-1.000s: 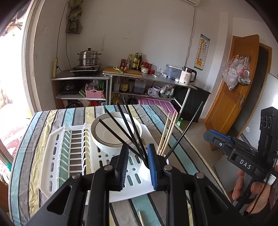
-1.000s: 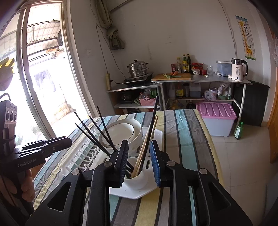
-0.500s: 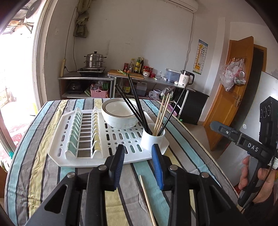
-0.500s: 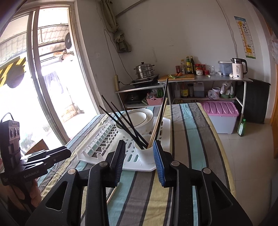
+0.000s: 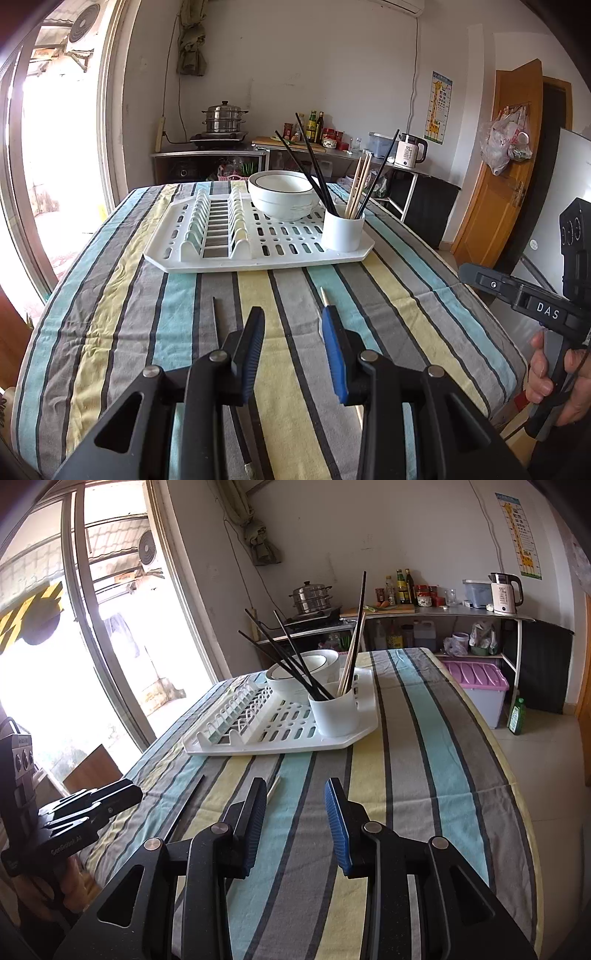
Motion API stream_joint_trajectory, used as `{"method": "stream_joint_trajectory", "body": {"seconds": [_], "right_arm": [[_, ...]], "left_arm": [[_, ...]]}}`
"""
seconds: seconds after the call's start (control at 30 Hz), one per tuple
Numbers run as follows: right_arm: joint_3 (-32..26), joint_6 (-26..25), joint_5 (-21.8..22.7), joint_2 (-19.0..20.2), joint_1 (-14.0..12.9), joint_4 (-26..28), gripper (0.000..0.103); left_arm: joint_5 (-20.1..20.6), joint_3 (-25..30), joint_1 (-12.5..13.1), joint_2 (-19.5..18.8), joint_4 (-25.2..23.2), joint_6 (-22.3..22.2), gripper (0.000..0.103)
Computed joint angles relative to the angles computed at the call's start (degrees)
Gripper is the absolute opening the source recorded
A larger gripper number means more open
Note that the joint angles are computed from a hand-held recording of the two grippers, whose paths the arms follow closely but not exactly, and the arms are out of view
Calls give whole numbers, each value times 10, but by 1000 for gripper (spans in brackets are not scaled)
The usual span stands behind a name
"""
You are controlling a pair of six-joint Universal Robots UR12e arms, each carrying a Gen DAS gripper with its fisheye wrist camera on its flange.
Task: Organize utensils
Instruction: 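Move both open tools down to the last chopsticks on the cloth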
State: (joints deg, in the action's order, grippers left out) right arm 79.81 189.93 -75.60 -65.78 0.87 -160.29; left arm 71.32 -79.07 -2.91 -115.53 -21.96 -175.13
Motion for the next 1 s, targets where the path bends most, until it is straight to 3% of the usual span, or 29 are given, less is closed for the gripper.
{"method": "stream_joint_trajectory", "body": {"seconds": [0.23, 0.43, 0.67, 0.83, 1.0], "right_arm": [[15, 0, 11, -7, 6, 13, 34], [1, -4, 22, 3, 10, 30, 34], [-33, -15, 25, 26, 18, 71, 34], [-69, -21, 22, 49, 24, 109, 34], [-110, -26, 18, 75, 29, 153, 34]], "left_arm": [[8, -21, 6, 11, -10, -1, 34], [27, -8, 7, 2, -44, -3, 34], [45, 41, 9, -28, -110, 6, 34], [53, 91, 11, -60, -182, -3, 34], [58, 122, 10, -81, -227, -3, 29]]}}
